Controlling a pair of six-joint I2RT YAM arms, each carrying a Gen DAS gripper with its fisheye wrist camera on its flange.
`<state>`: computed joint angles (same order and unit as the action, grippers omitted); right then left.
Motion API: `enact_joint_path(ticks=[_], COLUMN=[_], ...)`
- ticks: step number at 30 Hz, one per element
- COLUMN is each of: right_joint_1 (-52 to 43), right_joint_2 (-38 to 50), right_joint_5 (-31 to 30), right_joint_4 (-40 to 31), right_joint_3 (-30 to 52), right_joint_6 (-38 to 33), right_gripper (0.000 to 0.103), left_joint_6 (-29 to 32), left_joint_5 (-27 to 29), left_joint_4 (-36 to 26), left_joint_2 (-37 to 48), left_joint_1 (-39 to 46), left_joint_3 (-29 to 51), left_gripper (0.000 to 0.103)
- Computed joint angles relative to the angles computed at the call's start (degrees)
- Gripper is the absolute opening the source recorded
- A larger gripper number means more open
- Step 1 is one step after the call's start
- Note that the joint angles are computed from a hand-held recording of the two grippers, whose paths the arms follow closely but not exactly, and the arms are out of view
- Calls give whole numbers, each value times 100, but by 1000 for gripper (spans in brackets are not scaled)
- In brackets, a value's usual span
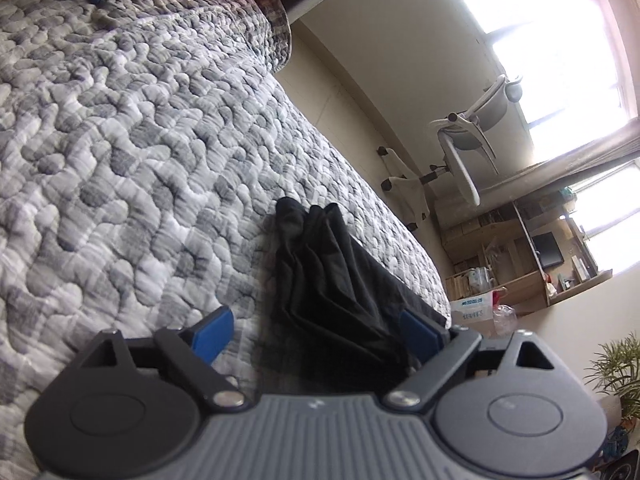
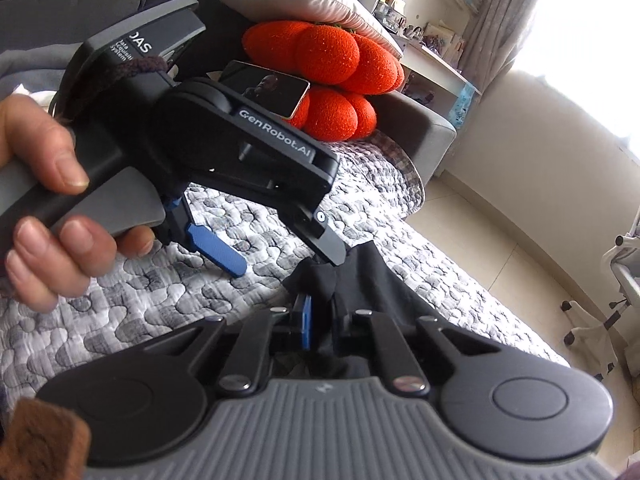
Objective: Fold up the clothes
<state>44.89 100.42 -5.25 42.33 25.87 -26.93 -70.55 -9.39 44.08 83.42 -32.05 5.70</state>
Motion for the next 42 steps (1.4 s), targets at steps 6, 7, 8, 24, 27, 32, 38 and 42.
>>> enact_joint_path(ticks=[6, 7, 8, 24, 27, 32, 38, 42], right_joint_1=[43, 37, 30, 70, 101, 67, -424, -1149], right_joint_2=[88, 95, 102, 192, 208, 175, -186, -368], right_joint_5=[28, 21, 13, -8, 9, -10, -729, -1576], right_joint_4=[-16, 1, 17, 64, 57, -187, -1004, -1930], right_joint_3=[44, 39, 35, -22, -47, -35, 51, 325], right_joint_6=[-72, -77, -81, -148, -188, -245, 29, 338], right_gripper=[9, 9, 9, 9, 9, 11, 30, 41], left_joint_6=[-161, -172, -184, 953, 1183, 1420, 1526, 1557], left_joint_5=[289, 319, 348, -107, -303, -509, -586, -743], left_joint_4=[1008, 1087, 1160, -146, -419, -677, -790, -885], left_joint_2=[1036, 1163, 1286, 1456, 1341, 1300, 1235, 1225], left_joint_1=[104, 134, 163, 92, -1, -70, -78, -180], left_joint_3=[256, 312, 369, 1298, 1380, 1414, 1401, 1429], left_gripper=[91, 91, 90, 18, 16, 16, 16, 16])
